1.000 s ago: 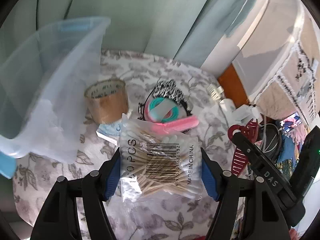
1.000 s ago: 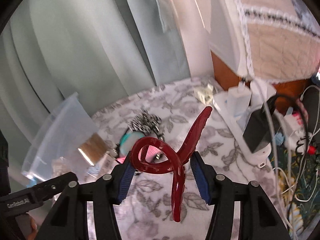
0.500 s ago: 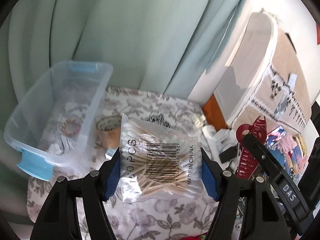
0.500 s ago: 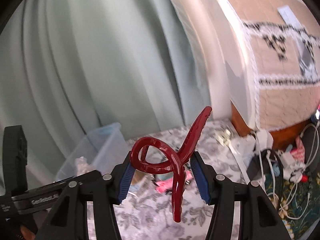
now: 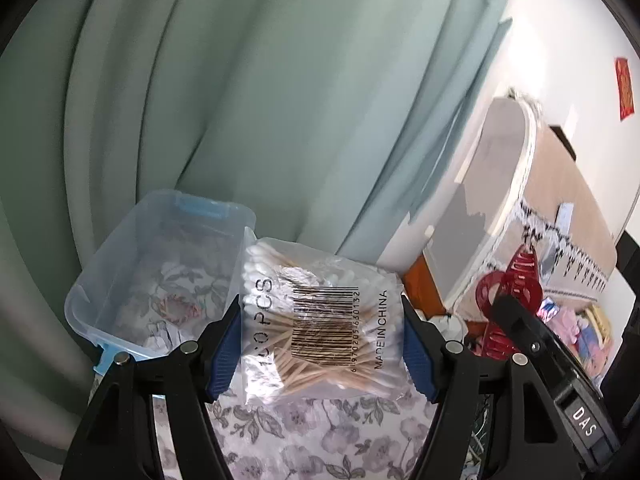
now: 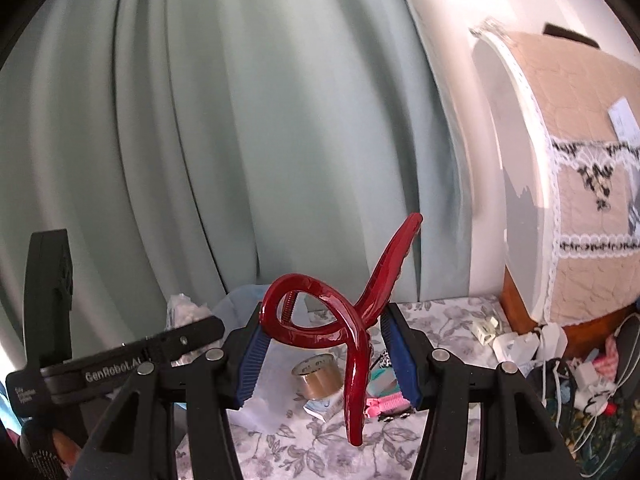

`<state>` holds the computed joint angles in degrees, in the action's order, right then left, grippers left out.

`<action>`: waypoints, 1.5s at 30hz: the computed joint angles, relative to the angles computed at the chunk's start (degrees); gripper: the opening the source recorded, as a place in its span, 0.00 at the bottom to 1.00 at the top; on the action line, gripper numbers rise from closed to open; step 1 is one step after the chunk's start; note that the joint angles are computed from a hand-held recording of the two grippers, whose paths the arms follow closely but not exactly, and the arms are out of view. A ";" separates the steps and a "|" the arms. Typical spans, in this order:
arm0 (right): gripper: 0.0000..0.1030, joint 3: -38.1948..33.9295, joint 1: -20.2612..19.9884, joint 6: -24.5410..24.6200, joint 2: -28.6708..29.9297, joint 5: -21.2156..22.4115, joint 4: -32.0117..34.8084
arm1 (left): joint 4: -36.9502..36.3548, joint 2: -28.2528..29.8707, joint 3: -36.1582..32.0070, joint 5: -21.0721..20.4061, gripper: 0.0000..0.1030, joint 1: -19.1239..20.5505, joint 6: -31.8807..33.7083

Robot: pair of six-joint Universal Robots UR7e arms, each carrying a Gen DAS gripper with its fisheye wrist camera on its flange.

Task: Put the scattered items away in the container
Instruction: 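Carry the swab bag and red claw clip with both grippers over the box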

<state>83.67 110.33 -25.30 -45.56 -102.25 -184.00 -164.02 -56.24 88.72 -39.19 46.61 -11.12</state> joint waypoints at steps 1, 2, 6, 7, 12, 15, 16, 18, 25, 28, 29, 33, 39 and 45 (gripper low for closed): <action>0.57 -0.18 0.23 -0.34 0.15 -0.03 -0.08 | -0.62 -0.29 0.25 0.13 0.70 0.05 0.31; 0.57 -0.51 0.45 -0.57 0.38 -0.04 -0.04 | -1.22 -0.52 0.40 0.42 0.70 0.10 0.65; 0.57 -2.33 1.09 -0.37 1.58 0.24 1.03 | -3.73 -1.50 1.38 1.51 0.70 0.32 1.73; 0.57 -2.63 1.20 -0.30 1.79 0.33 1.28 | -4.36 -1.84 1.69 1.69 0.70 0.40 1.83; 0.57 -5.67 2.61 -0.60 4.03 -0.18 3.72 | -6.61 -3.21 2.81 1.71 0.70 1.50 1.86; 0.57 -7.70 3.09 -1.47 5.66 -0.13 5.24 | -7.20 -4.10 3.42 1.77 0.70 2.31 1.16; 0.57 -8.30 3.27 -1.65 6.18 -0.08 5.77 | -7.52 -4.48 3.73 1.86 0.70 2.57 1.01; 0.57 -9.70 3.65 -2.04 7.38 -0.09 7.08 | -8.42 -5.32 4.46 2.12 0.70 3.00 0.85; 0.57 -13.90 4.81 -3.67 11.52 0.44 11.72 | -10.19 -8.23 7.04 3.64 0.70 4.20 0.28; 0.57 -15.79 5.01 -4.16 13.21 0.90 14.05 | -10.30 -8.90 7.39 3.61 0.70 4.91 -0.39; 0.57 -16.65 5.12 -4.32 13.91 0.83 15.14 | -10.27 -9.11 7.52 3.44 0.70 5.02 -0.70; 0.57 -20.81 5.48 -5.08 16.79 0.57 19.27 | -10.29 -9.48 7.54 2.74 0.70 5.65 -0.87; 0.57 -26.32 5.95 -6.19 20.48 0.56 22.63 | -10.96 -9.89 7.72 1.71 0.70 6.51 0.04; 0.57 -31.55 5.54 -6.25 23.82 0.68 26.43 | -9.87 -10.37 8.24 0.79 0.70 7.75 -1.18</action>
